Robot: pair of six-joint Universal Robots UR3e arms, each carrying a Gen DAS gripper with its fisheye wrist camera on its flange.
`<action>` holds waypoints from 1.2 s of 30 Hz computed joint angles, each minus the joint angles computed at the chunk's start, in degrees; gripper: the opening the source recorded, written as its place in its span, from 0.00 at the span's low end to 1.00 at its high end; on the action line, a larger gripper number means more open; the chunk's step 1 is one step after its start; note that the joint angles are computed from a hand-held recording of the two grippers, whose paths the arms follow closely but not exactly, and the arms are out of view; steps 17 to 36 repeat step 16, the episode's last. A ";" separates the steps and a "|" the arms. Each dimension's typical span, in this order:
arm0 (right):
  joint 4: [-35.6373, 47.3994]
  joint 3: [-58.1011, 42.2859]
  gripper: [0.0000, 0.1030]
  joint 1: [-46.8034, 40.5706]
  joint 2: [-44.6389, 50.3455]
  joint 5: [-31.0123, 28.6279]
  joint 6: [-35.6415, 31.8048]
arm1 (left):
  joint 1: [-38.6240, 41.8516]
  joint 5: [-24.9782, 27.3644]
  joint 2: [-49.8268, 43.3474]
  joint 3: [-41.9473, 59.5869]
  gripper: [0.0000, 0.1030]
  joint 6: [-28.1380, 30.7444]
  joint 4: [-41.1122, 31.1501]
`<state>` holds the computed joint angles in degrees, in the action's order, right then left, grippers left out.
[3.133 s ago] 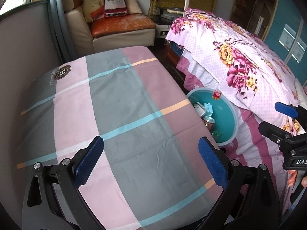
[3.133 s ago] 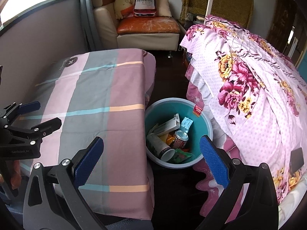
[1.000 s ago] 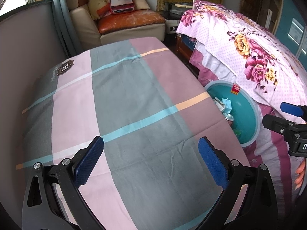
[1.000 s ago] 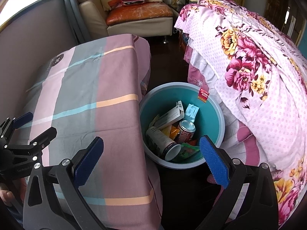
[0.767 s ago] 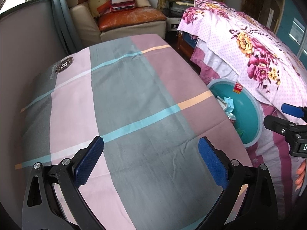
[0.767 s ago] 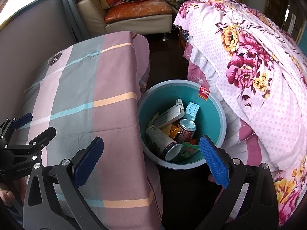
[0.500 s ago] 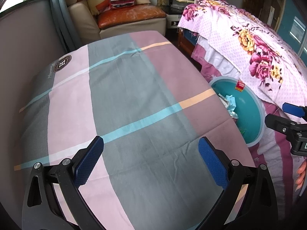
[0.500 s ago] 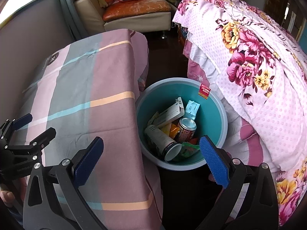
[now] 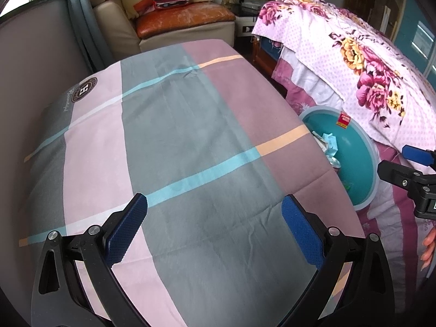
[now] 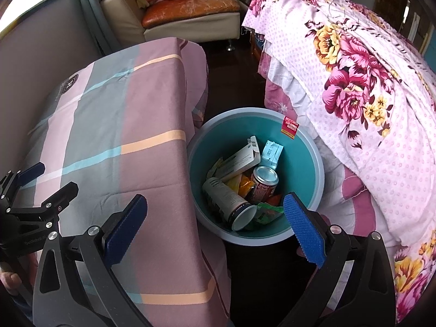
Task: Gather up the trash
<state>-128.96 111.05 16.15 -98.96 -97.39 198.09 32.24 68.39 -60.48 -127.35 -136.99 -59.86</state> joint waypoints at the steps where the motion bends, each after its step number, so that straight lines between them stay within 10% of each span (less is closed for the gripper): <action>1: 0.00 -0.06 0.93 -0.17 0.07 0.09 -0.12 | 0.00 0.04 -0.15 -0.03 0.96 0.01 0.14; 36: -0.31 -0.87 0.93 0.02 1.30 -0.85 0.02 | 0.24 -0.32 -1.56 -0.12 0.96 -0.24 0.69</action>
